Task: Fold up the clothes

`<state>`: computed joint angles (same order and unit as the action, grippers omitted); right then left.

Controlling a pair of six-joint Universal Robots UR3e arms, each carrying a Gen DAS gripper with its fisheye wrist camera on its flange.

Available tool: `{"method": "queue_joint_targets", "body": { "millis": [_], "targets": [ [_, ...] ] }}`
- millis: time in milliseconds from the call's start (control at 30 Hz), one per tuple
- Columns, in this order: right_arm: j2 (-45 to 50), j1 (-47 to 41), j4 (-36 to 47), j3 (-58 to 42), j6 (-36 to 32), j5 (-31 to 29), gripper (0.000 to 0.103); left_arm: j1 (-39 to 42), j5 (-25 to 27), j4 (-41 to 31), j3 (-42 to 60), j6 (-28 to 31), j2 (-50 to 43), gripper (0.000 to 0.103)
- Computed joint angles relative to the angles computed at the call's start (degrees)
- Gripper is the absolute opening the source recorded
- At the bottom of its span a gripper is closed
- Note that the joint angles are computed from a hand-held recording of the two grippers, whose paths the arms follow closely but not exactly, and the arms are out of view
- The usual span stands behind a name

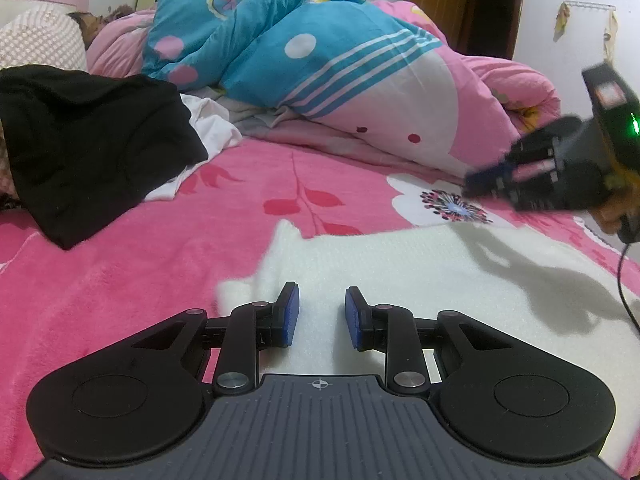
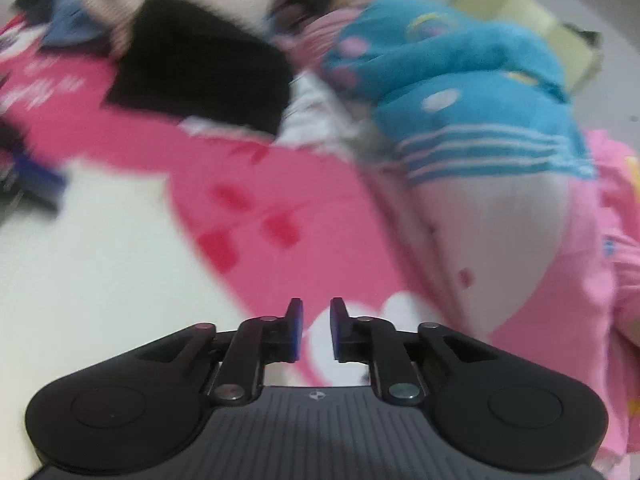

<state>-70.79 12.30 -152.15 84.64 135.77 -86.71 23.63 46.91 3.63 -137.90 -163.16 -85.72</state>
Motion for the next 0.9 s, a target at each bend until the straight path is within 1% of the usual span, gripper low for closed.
{"method": "queue_joint_targets", "body": {
  "millis": [67, 167, 267, 367, 467, 533, 600, 633, 700, 800, 900],
  "targets": [
    [0.80, 0.49, 3.14, -0.70, -4.03, -0.38, 0.017, -0.02, -0.04, 0.18, 0.00, -0.05, -0.17, 0.026],
    [3.05, 1.56, 5.36, -2.36, -8.36, -1.90, 0.018, -0.08, -0.01, 0.51, -0.12, -0.05, -0.29, 0.026],
    [5.23, 1.71, 9.11, -5.56, -9.83, -1.97, 0.023, -0.08, -0.02, 0.58, -0.17, -0.08, -0.28, 0.026],
    [5.80, 1.55, 11.66, -6.84, -10.83, -1.75, 0.023, -0.04, -0.07, 0.53, -0.19, -0.09, -0.24, 0.026],
    [6.18, 1.64, 12.38, -7.32, -11.52, -1.94, 0.022, 0.03, -0.19, 0.42, -0.24, -0.11, -0.15, 0.026],
    [6.06, 1.59, 11.97, -6.71, -11.62, -1.77, 0.018, 0.06, -0.22, 0.38, -0.25, -0.11, -0.12, 0.026],
    [5.85, 1.50, 11.66, -6.07, -11.42, -1.47, 0.010, 0.09, -0.28, 0.33, -0.27, -0.12, -0.08, 0.026],
    [5.66, 1.66, 10.89, -5.40, -11.45, -1.73, 0.008, 0.13, -0.33, 0.29, -0.29, -0.10, -0.05, 0.026],
    [5.24, 2.19, 8.81, -3.75, -11.63, -2.64, 0.000, 0.17, -0.37, 0.26, -0.31, -0.08, -0.03, 0.026],
    [4.44, 2.94, 3.94, -0.91, -11.68, -4.11, 0.000, 0.24, -0.46, 0.19, -0.39, -0.12, 0.10, 0.026],
    [4.14, 3.26, -1.08, 0.37, -10.33, -5.53, 0.000, 0.19, -0.36, 0.30, -0.31, -0.07, 0.00, 0.026]
  ]
}}
